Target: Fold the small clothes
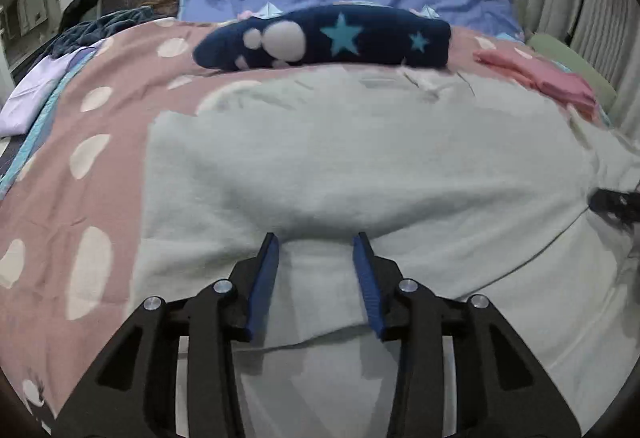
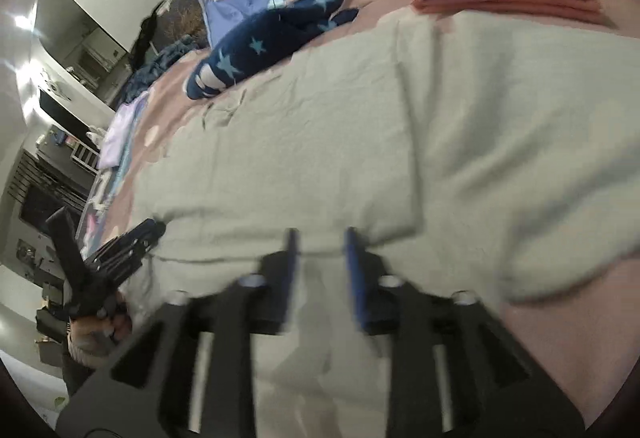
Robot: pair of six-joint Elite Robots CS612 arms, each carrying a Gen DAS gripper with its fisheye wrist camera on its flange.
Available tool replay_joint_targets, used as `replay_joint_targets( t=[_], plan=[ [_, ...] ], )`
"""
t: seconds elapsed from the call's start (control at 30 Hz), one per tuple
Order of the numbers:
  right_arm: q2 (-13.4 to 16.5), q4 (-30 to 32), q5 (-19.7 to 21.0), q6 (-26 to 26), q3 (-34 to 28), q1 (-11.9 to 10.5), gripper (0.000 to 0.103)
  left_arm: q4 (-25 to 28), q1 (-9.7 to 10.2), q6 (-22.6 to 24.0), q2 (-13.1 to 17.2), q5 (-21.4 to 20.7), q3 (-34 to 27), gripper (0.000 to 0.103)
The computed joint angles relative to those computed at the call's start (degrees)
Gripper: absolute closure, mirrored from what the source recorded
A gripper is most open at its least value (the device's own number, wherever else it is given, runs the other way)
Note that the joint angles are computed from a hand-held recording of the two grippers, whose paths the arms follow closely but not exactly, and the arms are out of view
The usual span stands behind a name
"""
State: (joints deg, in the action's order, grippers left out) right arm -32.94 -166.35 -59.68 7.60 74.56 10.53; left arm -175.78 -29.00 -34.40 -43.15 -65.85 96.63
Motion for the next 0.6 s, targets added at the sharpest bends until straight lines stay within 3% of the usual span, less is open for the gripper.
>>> replay_joint_targets(
  t=[0.07, 0.1, 0.17, 0.2, 0.23, 0.33, 0.4, 0.47, 0.6],
  plan=[
    [-1.1, -4.6, -1.1, 1.8, 2.6, -1.3, 0.064, -1.0, -0.03, 0.2, 0.4, 0.1, 0.1, 0.061],
    [-1.7, -8.2, -0.1, 3.6, 4.5, -2.6, 0.073, -0.9, 0.13, 0.0, 0.4, -0.5, 0.0, 0.061],
    [-2.8, -14.8, -3.7, 7.9, 7.5, -4.1, 0.073, -0.7, -0.02, 0.1, 0.4, 0.0, 0.1, 0.061],
    [-3.3, -20.7, -7.4, 11.5, 9.6, -5.0, 0.068, -0.6, -0.10, 0.1, 0.1, 0.2, 0.5, 0.060],
    [-3.7, -25.1, -10.2, 14.5, 11.0, -5.9, 0.057, -0.4, -0.15, 0.1, 0.1, 0.5, 0.4, 0.060],
    [-4.6, -30.5, -13.7, 24.1, 13.9, -8.8, 0.055, -0.1, -0.20, -0.1, -0.3, 0.7, 0.5, 0.057],
    [-4.9, -34.0, -14.5, 30.6, 15.4, -11.0, 0.055, -0.1, -0.15, -0.1, -0.3, 0.6, 0.5, 0.056],
    [-5.0, -35.6, -14.0, 33.8, 16.0, -12.6, 0.056, 0.5, -0.27, 0.1, -0.3, 1.2, 0.4, 0.056],
    [-3.7, -35.3, -9.6, 38.6, 14.6, -14.5, 0.058, 1.3, -0.43, 0.5, -0.2, 2.1, 0.2, 0.056]
  ],
)
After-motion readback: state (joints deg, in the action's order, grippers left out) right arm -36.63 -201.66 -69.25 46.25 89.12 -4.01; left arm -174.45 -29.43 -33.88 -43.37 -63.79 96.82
